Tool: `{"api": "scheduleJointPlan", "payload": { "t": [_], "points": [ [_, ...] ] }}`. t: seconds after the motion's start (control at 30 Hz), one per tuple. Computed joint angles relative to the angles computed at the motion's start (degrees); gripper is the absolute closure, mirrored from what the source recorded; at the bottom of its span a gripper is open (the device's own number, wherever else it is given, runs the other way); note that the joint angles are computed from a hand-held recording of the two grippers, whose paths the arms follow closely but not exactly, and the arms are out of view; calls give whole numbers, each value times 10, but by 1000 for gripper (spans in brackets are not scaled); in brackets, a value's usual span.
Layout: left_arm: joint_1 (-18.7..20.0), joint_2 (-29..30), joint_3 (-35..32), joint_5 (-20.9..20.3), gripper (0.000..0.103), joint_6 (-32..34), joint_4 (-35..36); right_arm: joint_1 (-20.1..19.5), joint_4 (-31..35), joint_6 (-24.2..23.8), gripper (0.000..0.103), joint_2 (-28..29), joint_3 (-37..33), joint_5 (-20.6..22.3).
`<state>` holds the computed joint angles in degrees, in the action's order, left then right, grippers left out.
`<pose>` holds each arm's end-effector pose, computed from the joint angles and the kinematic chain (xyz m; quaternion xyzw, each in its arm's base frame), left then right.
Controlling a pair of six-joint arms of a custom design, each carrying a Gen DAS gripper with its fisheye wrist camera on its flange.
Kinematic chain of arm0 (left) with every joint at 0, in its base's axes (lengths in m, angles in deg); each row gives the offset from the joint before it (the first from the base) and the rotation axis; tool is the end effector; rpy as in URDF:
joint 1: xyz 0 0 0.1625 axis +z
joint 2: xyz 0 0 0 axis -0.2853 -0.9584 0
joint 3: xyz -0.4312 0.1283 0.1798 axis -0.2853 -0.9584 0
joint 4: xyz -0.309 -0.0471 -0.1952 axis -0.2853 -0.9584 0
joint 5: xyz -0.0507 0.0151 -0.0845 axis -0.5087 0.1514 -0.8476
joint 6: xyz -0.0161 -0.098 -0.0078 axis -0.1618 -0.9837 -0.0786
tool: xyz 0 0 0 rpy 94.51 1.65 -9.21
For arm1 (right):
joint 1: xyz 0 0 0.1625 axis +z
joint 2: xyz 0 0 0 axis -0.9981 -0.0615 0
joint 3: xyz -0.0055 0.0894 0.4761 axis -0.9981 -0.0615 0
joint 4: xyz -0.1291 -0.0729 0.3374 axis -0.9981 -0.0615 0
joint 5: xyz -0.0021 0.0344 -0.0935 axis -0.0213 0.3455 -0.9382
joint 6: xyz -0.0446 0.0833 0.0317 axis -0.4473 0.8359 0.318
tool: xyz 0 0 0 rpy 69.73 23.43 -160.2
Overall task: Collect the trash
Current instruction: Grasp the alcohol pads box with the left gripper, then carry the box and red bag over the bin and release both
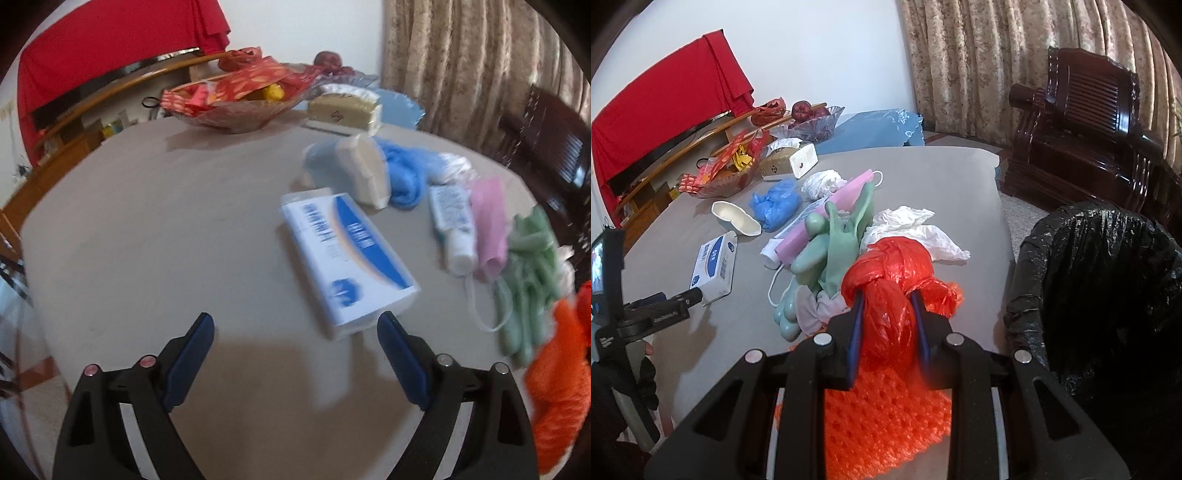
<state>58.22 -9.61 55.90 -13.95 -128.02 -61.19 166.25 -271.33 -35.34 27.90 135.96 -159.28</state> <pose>-0.2348 -0.5104 -0.0202 -0.1389 0.7876 -0.4063 0.4419 0.0207 -0.6111 0.2174 0.3294 -0.8869 0.2661 0.1847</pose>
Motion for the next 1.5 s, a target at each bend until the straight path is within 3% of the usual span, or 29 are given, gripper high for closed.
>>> {"api": "scheduleJointPlan", "payload": {
  "t": [0.13,0.37,0.5,0.57,0.63,0.8,0.97,1.03,1.27,1.5],
  "points": [
    [13,25,-34,21,13,69,-33,7,-3,-9,78,7,-4,-4],
    [45,35,-81,18,13,65,12,8,0,-4,78,18,-10,-13],
    [59,34,-76,2,12,101,-35,8,3,-2,78,21,-13,-16],
    [59,35,-66,4,19,130,-79,9,5,-1,78,23,-15,-16],
    [55,39,-62,10,35,153,-101,8,7,-1,78,22,-16,-16],
    [48,41,-51,17,40,177,-132,8,7,0,78,21,-16,-15],
    [14,35,-27,32,44,183,-138,7,3,0,78,15,-11,-9],
    [2,34,-17,26,49,202,-171,7,6,1,78,12,-10,-5],
    [-22,62,-12,-3,49,326,-295,4,2,-2,78,0,4,4],
    [2,89,-36,-48,47,343,-285,-1,1,0,78,-10,11,8]
  ]
}}
